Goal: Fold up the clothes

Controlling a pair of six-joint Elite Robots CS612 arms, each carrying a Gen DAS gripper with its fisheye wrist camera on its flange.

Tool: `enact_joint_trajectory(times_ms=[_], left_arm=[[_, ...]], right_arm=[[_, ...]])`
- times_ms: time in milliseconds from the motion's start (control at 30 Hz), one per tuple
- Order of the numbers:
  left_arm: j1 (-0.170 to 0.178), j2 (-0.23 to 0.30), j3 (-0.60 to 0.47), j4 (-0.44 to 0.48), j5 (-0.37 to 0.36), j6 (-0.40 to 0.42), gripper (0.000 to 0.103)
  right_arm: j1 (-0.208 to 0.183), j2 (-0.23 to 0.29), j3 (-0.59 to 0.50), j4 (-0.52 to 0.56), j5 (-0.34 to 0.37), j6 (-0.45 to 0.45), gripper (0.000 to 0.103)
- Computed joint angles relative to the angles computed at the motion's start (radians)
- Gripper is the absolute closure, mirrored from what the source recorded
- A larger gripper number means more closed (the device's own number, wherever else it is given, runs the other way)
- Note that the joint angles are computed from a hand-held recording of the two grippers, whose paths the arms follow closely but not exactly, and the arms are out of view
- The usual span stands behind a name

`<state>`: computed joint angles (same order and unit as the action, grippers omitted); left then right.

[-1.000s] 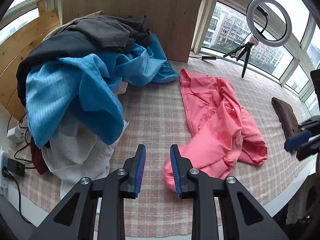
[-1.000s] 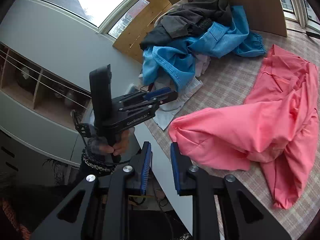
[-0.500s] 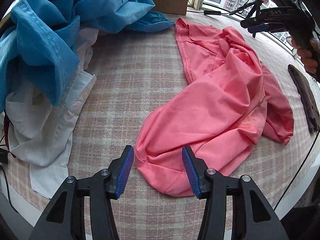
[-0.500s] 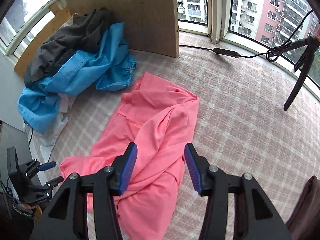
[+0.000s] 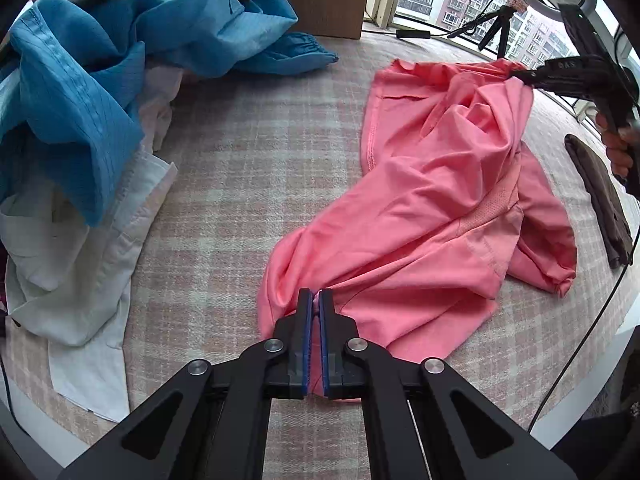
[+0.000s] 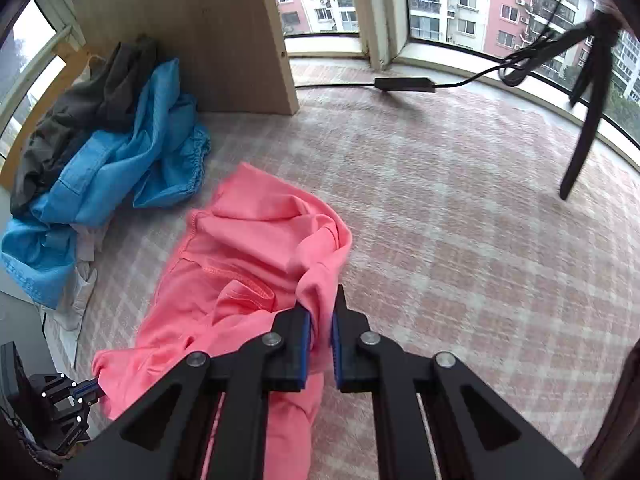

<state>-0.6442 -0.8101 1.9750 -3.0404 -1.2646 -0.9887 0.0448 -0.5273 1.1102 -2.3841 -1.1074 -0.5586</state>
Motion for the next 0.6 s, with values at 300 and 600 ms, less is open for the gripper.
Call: enact_joint_trajectory(times_ms=[300, 600], left_arm=[[0.005, -0.039, 0.027, -0.03, -0.002, 0.138, 0.103], [0.043, 0.029, -0.077, -0.009, -0.03, 0.212, 0.049]], right_arm=[[-0.176, -0.279, 0.489, -0.099, -0.148, -0.039, 0.093], [-0.161, -0.256, 0.472, -0.265, 0.031, -0.072, 0.03]])
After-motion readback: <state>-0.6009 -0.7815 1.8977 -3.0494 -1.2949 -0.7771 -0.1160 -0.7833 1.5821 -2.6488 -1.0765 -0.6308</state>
